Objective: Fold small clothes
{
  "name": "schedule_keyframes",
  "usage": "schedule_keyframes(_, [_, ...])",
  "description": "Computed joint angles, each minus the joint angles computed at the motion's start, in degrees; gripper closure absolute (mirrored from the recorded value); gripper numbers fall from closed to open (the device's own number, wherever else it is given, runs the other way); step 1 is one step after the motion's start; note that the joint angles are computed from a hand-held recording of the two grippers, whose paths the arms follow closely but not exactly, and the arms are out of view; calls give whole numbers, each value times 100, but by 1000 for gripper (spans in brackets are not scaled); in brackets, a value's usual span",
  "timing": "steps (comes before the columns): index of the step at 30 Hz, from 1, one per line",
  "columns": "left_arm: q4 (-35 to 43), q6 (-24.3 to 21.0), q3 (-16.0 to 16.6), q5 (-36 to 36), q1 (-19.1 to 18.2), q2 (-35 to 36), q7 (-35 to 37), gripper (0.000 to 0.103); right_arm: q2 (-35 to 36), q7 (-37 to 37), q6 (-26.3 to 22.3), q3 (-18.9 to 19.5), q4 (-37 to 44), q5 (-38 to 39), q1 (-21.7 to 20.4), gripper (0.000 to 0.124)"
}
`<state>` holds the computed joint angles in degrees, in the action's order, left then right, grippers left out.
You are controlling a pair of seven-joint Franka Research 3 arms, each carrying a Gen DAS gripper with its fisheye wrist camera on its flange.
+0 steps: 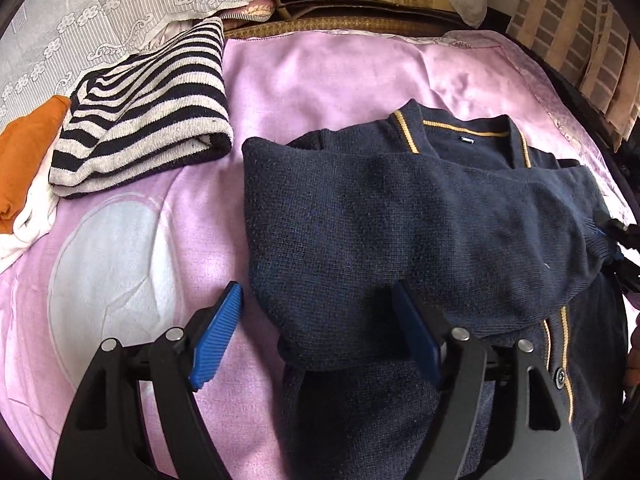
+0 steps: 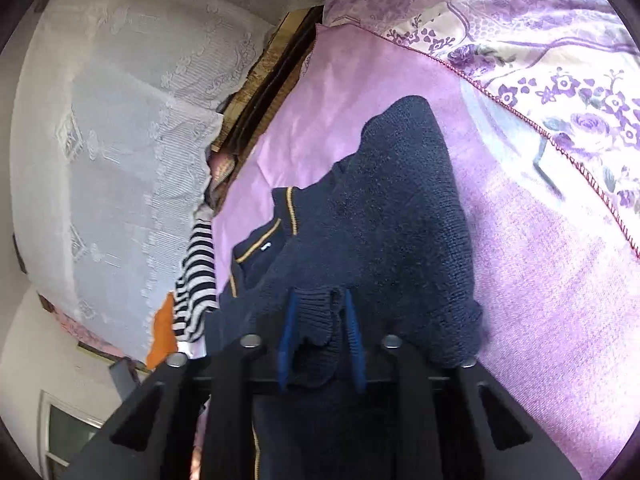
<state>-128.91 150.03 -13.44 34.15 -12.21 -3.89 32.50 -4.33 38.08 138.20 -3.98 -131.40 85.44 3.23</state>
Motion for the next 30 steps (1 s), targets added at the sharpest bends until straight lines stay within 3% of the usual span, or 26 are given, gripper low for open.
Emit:
schedule_keyframes(3, [-11, -9, -20, 115, -4, -29, -87, 29, -135, -393, 137, 18, -75, 346, 25, 119])
schedule_keyframes(10, [192, -256, -59, 621, -18, 30, -475, 29, -346, -1705, 1231, 196, 296, 563, 337, 119])
schedule_keyframes(12, [203, -230, -42, 558, -32, 61, -393, 29, -175, -1535, 1410, 186, 467, 268, 358, 119])
schedule_keyframes(15, [242, -341, -50, 647, -65, 152, -392, 26, 293, -527, 1306, 144, 619, -696, 278, 118])
schedule_keyframes(18, [158, -260, 4, 483, -60, 71, -393, 24, 446, -431, 1097, 141, 651, -657, 157, 119])
schedule_keyframes(21, [-94, -120, 26, 504, 24, -263, -683, 25, 75, -1085, 2144, 283, 397, -85, 273, 112])
schedule_keyframes(22, [-157, -37, 30, 522, 64, -371, -737, 25, -33, -1300, 2297, 283, 332, 100, 312, 112])
schedule_keyframes(24, [-183, 160, 49, 425, 121, -488, -657, 25, -254, -1642, 2119, 219, 221, 489, 367, 112])
schedule_keyframes(26, [-46, 275, 52, 215, 127, -396, -366, 25, -394, -1672, 1692, 204, 165, 375, 444, 112])
schedule_keyframes(30, [636, -300, -57, 404, 105, 257, -258, 25, -259, -1351, 1552, 302, 204, -249, 623, 113])
